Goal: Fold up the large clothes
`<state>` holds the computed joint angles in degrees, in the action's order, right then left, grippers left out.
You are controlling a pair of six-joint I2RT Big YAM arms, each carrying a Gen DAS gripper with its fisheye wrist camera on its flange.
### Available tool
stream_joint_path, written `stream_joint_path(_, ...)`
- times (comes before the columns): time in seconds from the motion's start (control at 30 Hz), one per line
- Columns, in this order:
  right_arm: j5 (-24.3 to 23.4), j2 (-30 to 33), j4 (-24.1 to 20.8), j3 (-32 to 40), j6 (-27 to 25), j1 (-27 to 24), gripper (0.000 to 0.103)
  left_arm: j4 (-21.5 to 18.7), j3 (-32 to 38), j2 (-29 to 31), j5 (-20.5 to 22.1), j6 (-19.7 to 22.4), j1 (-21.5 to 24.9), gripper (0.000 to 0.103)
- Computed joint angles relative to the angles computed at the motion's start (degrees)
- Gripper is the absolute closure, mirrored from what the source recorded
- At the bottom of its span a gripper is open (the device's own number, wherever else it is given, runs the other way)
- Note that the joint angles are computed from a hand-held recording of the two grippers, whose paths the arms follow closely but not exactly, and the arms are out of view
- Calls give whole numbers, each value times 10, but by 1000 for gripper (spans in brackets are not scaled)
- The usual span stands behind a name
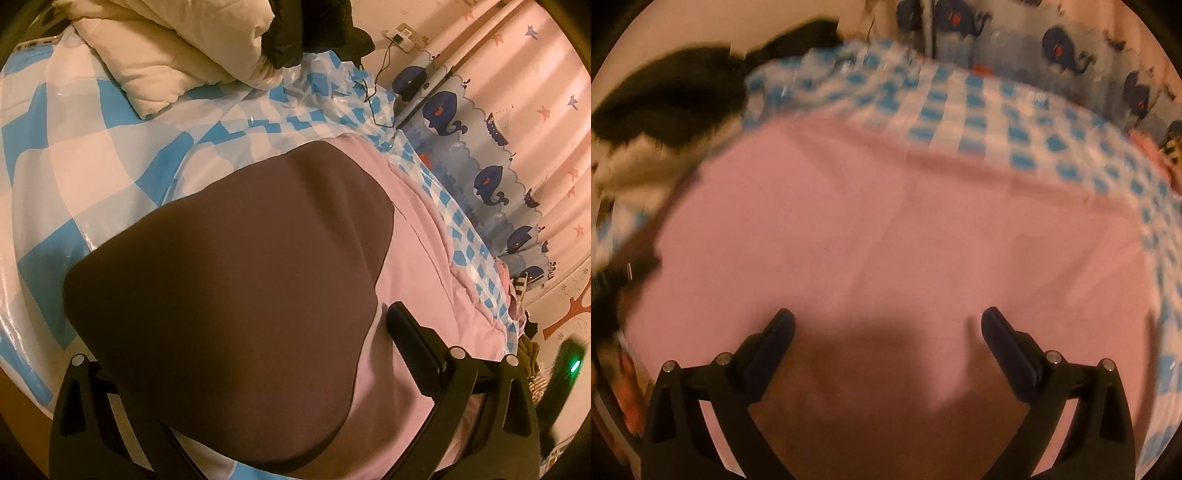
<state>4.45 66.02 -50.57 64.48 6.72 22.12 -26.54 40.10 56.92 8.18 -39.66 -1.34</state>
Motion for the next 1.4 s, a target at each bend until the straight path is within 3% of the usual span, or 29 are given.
stream_joint_path(0.27, 10, 166, -34, 162, 0, -31, 6, -8, 4, -1, -16, 3, -8, 8)
stream_joint_path(0.43, 8, 234, -65, 187, 14, -37, 5, -7, 4, -2, -19, 8, -11, 8)
stream_joint_path(0.67, -6, 194, -74, 164, 9, -34, 6, -15, 7, -3, -26, 9, -15, 8)
stream_joint_path(0.87, -11, 84, -65, 81, -2, -10, 6, -15, 6, -4, -25, 10, -13, 8)
stream_joint_path(1.0, 14, 25, -68, 35, -3, 19, 6, -16, 6, -4, -28, 11, -14, 8)
stream_joint_path(1.1, 38, 11, -70, 8, -2, 36, 6, -17, 7, -3, -29, 12, -15, 8)
stream_joint_path(1.2, 29, 7, -52, -12, 10, 30, 5, -19, 9, -3, -33, 17, -16, 8)
stream_joint_path(1.3, 41, 5, -61, -8, 19, 37, 6, -22, 11, 0, -29, 17, -13, 8)
stream_joint_path(1.4, 37, -27, -48, -20, 32, 45, 6, -12, 4, 1, 7, 6, 6, 8)
